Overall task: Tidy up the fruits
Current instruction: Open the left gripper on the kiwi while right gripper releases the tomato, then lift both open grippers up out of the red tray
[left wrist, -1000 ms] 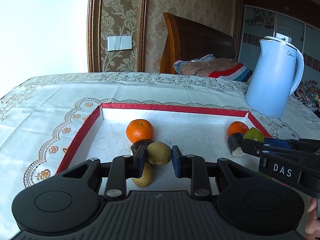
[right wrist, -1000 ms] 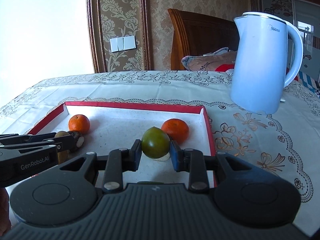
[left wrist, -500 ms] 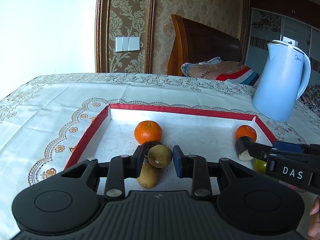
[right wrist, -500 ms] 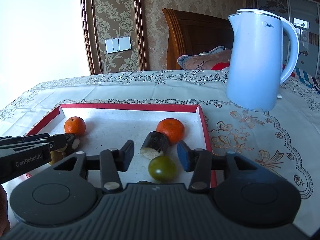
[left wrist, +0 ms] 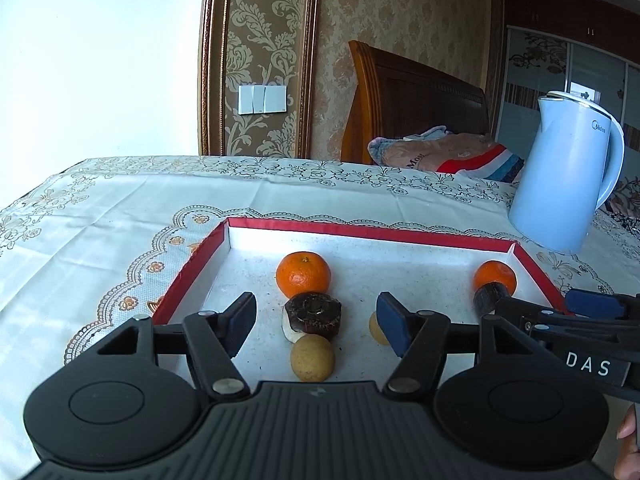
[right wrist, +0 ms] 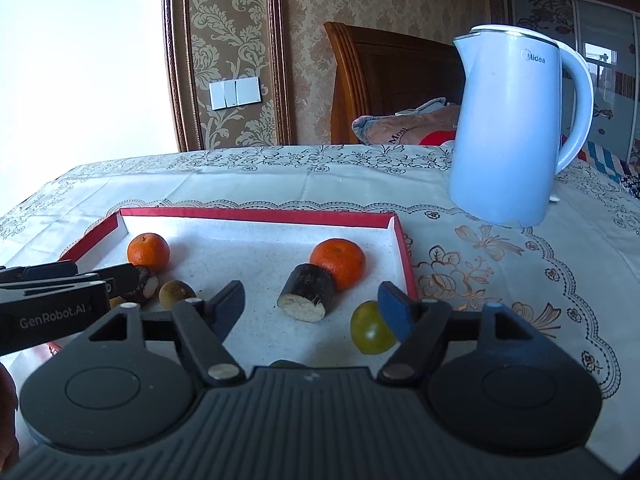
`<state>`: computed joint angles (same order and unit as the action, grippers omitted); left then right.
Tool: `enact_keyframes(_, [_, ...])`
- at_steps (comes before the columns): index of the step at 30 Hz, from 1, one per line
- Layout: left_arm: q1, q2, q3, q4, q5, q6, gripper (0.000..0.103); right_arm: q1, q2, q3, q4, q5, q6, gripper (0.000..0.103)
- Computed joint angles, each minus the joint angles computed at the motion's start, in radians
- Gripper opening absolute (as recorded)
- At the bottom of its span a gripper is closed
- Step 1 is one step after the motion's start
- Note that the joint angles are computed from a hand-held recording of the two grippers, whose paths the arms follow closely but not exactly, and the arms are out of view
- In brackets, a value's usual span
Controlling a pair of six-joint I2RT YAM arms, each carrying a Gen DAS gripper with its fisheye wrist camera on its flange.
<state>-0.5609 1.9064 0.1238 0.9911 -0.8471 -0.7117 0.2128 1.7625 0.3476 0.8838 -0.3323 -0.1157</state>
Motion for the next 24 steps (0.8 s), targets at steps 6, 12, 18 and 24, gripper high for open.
enact_keyframes(6, [-0.001, -0.002, -0.008, -0.003, 0.007, -0.012, 0.066, -0.011, -0.002, -0.008, 0.010, -0.002, 0.005, 0.087])
enact_keyframes(12, [-0.038, 0.002, -0.023, 0.000, -0.035, -0.043, 0.066, -0.035, 0.000, -0.023, 0.028, -0.016, 0.011, 0.091])
enact_keyframes(18, [-0.072, 0.006, -0.020, -0.030, -0.069, -0.065, 0.066, -0.050, 0.013, -0.030, 0.046, -0.024, 0.019, 0.096])
enact_keyframes(24, [-0.109, 0.006, -0.011, -0.072, -0.103, -0.089, 0.066, -0.063, 0.018, -0.041, 0.063, -0.031, 0.019, 0.099])
